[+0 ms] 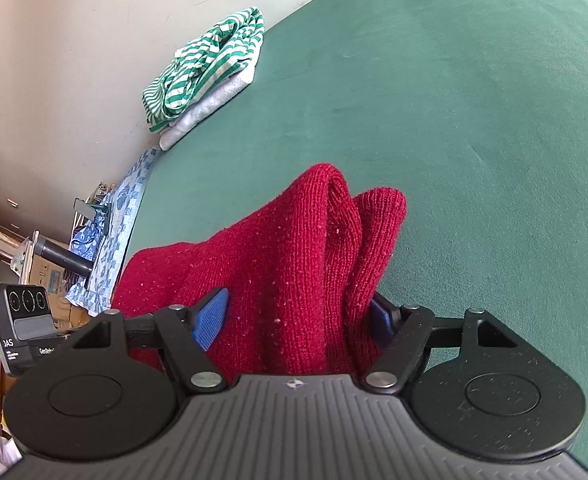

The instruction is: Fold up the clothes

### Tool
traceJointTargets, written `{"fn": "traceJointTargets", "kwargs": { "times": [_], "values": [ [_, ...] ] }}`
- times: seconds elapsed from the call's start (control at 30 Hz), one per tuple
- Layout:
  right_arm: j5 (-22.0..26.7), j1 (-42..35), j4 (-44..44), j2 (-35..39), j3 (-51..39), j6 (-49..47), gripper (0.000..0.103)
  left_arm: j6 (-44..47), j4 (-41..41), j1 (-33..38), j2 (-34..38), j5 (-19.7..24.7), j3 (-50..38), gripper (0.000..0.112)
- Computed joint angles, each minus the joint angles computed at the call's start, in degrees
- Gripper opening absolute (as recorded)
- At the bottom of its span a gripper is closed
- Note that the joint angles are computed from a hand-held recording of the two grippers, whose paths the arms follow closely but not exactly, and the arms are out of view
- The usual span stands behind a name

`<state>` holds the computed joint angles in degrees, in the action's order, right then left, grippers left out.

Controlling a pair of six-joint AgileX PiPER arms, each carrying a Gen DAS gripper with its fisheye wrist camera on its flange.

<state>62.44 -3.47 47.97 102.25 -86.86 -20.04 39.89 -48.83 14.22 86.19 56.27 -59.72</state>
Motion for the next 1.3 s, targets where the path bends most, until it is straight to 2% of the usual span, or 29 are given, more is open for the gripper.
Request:
{"fn": "traceJointTargets", "kwargs": {
  "times": [0.17, 0.6, 0.93, 1.13, 1.2, 1.3],
  "values": [
    [-1.5, 0.9, -0.8, -1.0, 0.9, 0.6, 0.073, -1.6, 0.2, -1.0, -0.9, -1.6, 0.7, 0.102],
    [-0.2, -0.2, 1.9, -0.3, 1.1, -1.7, 0.073, -6.6, 3.0, -4.1, -2.6, -6.1, 1.9, 0.102],
    [-0.5, 0.6, 0.9, -0.2, 0.4, -0.5, 0.071, -5.5, 2.7, -3.9, -4.4, -7.4, 3.8, 0.101],
    [-0.8, 1.0, 0.7, -0.2, 0.4, -0.2, 0.070, -8.0, 4.4, -4.7, -5.6, -9.3, 4.5, 0.094],
    [-1.0, 1.4, 0.1, -0.3, 0.2, 0.4, 0.069, -7.9, 4.4, -4.1, -5.7, -8.9, 4.5, 0.089],
    [-1.3, 2.1, -1.1, -0.4, -0.4, 1.8, 0.068, -7.5, 3.8, -3.4, -5.4, -8.0, 4.2, 0.088]
  ]
}}
